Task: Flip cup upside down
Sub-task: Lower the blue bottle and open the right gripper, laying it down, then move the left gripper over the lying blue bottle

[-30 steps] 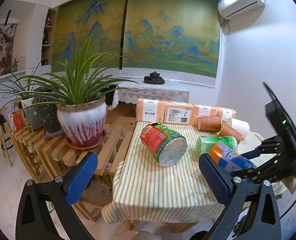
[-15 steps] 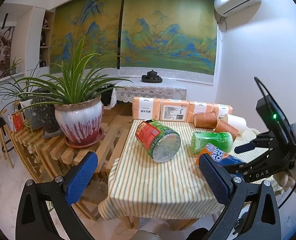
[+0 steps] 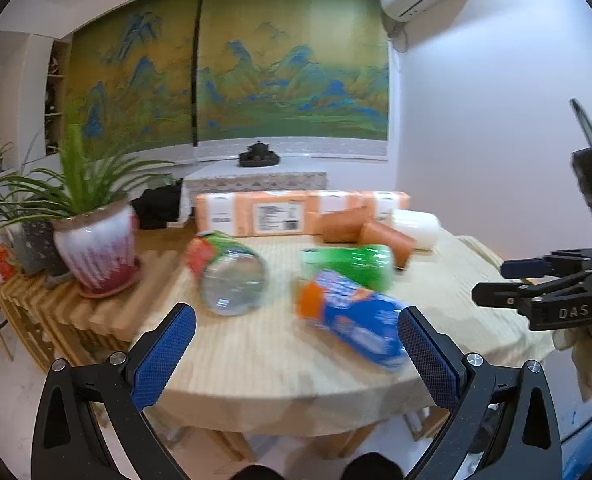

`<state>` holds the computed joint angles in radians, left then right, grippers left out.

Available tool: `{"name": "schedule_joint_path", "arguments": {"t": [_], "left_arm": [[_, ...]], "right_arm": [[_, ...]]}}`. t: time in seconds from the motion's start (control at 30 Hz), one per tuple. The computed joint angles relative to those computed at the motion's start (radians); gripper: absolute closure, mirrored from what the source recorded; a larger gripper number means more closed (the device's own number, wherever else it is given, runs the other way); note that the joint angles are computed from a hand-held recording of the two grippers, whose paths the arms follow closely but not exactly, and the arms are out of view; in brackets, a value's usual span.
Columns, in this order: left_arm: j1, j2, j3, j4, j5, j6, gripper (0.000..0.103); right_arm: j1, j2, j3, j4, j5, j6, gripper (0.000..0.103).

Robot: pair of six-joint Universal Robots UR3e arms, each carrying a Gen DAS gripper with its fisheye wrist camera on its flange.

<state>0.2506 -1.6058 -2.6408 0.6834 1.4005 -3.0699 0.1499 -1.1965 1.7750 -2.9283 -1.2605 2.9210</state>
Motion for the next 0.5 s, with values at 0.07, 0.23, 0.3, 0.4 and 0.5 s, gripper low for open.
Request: {"name": "schedule_joint_path", "arguments": {"t": [0.07,0.23,0.3,0.4,0.5], "left_arm": [[-0.131,-0.111,0.074,0.040,0.123,-0.062,0.001],[-0.430,-0.400,0.344,0.043,0.452,-0.192,0.001],[-0.496,-0.484,0.446,0.006,0.540,-0.212,0.001],[-0.546,-0.559,0.536,-0.025,0.623,-0.238,0.001],[-0.579,-0.627,0.636,-0.069,0.696,-0.258,0.001]], "right_arm": [[-0.051,-0.057,0.126,-0.100,0.013,0.017,0.033],[-0.202,-0.152,0.327,-0.202,0.131,0.017,0.033],[-0.251,-0.165,0.376,-0.231,0.170,0.005,0.033],[-0.311,-0.171,0.436,-0.269,0.221,-0.004,0.033],[-0.356,-0.180,0.483,-0.288,0.257,-0.028,0.033]]}}
